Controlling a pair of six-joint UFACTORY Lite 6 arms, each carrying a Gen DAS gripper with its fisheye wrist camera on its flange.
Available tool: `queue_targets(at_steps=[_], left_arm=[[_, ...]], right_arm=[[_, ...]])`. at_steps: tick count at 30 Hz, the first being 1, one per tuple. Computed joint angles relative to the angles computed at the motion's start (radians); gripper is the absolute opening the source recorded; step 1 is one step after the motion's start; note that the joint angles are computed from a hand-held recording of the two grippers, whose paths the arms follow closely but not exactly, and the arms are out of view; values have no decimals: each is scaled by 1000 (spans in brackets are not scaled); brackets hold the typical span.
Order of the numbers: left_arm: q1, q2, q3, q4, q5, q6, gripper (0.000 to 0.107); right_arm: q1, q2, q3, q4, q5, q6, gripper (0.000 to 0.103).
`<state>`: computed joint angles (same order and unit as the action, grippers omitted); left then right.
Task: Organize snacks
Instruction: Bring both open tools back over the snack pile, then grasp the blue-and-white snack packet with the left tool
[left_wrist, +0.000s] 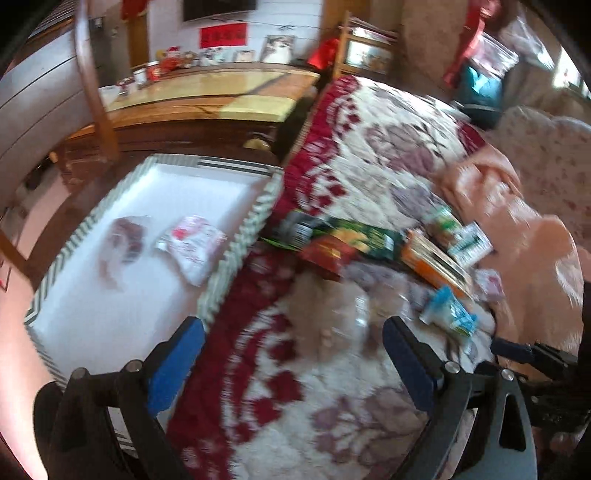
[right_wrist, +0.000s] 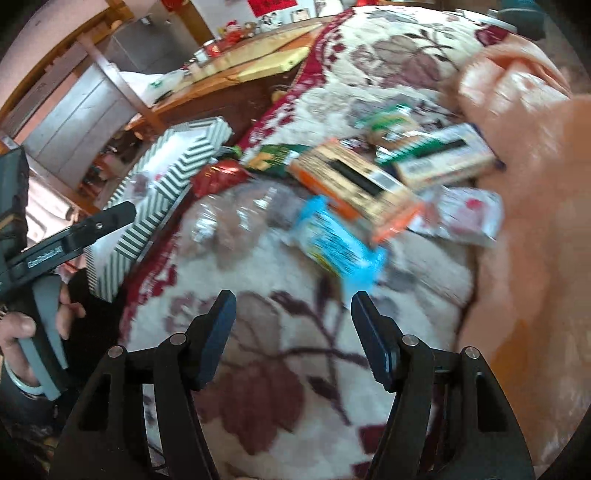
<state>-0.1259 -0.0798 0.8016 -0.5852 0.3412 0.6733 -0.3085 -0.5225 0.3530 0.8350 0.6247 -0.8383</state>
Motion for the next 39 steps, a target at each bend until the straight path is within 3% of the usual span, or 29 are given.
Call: queue_targets(at_steps=[7, 12, 20, 30, 31, 32, 36, 38, 39], left_arm=[[-133, 3, -10, 12, 41, -91, 99], [-253, 56, 37, 86, 38, -256, 99], [-434, 231, 199, 180, 58, -551, 99], [-513, 449, 363, 184, 92, -738, 97], [-515, 473, 380, 199, 95, -756, 93], [-512, 494, 390, 208, 100, -770, 82], [-481, 504, 368, 140, 80, -683, 65], [-472, 496, 362, 172, 83, -694, 42], [-457, 482, 343, 127, 76, -638, 38]], right_arm=[[-94, 24, -27, 23, -21, -90, 65], [-137, 77, -26, 3, -29, -93, 65], [-328, 52, -28, -6, 102, -147, 65], [-480, 110, -22, 23, 177, -195, 65], [-480, 115, -22, 22, 175, -196, 65], [-480, 119, -22, 20, 175, -196, 65], [-484, 126, -22, 21, 183, -204, 65], [-486, 132, -22, 24, 182, -204, 65], [-483, 136, -20, 24, 178, -200, 65]])
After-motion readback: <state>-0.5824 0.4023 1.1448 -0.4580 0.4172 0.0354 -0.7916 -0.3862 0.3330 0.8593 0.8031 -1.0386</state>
